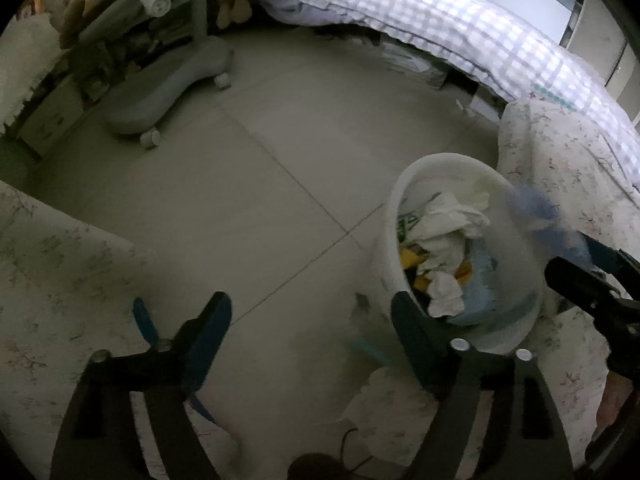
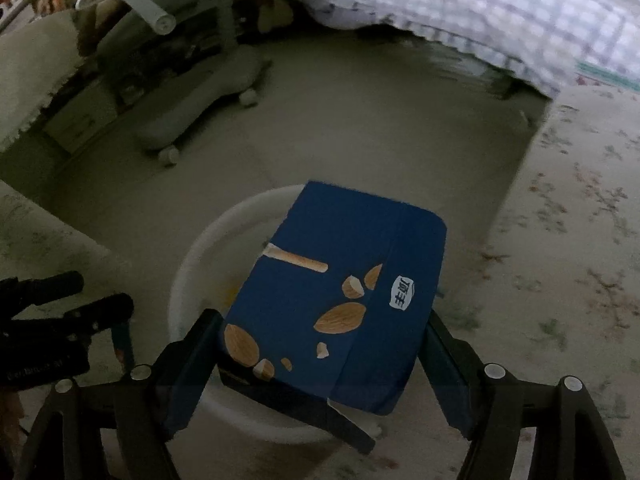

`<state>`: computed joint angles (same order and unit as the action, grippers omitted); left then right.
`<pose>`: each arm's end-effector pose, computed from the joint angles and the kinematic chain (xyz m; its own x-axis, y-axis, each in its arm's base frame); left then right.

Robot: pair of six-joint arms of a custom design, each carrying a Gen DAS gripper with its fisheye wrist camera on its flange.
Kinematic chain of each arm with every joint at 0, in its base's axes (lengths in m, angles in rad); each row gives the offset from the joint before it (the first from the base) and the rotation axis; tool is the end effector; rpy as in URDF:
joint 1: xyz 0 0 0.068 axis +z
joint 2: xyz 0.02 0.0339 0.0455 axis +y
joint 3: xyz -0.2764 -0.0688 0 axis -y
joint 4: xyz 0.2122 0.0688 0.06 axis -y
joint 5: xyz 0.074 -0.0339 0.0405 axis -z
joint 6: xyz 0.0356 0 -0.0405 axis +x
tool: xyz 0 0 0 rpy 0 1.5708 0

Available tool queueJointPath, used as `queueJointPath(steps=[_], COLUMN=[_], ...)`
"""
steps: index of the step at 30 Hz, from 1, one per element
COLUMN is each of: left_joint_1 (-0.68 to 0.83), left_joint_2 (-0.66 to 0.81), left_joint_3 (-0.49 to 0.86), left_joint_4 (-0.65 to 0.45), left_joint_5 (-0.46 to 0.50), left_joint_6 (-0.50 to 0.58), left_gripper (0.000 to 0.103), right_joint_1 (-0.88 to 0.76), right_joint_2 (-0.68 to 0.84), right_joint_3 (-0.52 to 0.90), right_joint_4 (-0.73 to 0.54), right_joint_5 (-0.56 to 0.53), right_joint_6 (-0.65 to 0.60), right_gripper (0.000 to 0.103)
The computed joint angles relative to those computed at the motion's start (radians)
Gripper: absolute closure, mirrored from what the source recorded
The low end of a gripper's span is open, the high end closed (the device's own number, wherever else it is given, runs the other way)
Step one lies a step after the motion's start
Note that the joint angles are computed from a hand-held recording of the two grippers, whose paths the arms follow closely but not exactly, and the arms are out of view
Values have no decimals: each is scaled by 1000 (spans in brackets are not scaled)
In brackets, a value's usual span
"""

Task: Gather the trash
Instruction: 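Lower the blue box into the bin and open the right tool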

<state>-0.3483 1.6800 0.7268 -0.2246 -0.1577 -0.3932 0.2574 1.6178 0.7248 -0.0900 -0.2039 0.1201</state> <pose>0.2498 -0.0848 0.1492 -0.9095 -0.0723 -0.4093 -0.0736 0.9972 -0.0127 0.2623 0.0765 0.1713 -0.8418 -0.1003 -0.5303 -0.2589 0.9372 0.2337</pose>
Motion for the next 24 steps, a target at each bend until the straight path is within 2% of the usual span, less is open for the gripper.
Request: queueJointPath(steps=[2,12,17,21,24], left_joint_1=[15,-14,-52,-86,-127], left_joint_2=[5,-25,-59,-111,-133], left_joint_3=[-2,5,11,10,13], left_joint_4=[4,-18,-56,-90,-108], left_joint_5=[6,15,9,22,20], left_joint_6=[6,-4,-16,-43,-56], left_gripper=[14,13,13,4,3], right_joint_1=[7,23,8,-18,-48], right_joint_2=[22,16,-58,-165,-235], right_joint_3=[12,32,40,51,52], right_joint_4=[8,-16,-51,-101,-149], right_joint_5=[-24,5,38,78,88], right_joint_6=[9,25,16,-19,-47], right_gripper=[13,13,13,13,13])
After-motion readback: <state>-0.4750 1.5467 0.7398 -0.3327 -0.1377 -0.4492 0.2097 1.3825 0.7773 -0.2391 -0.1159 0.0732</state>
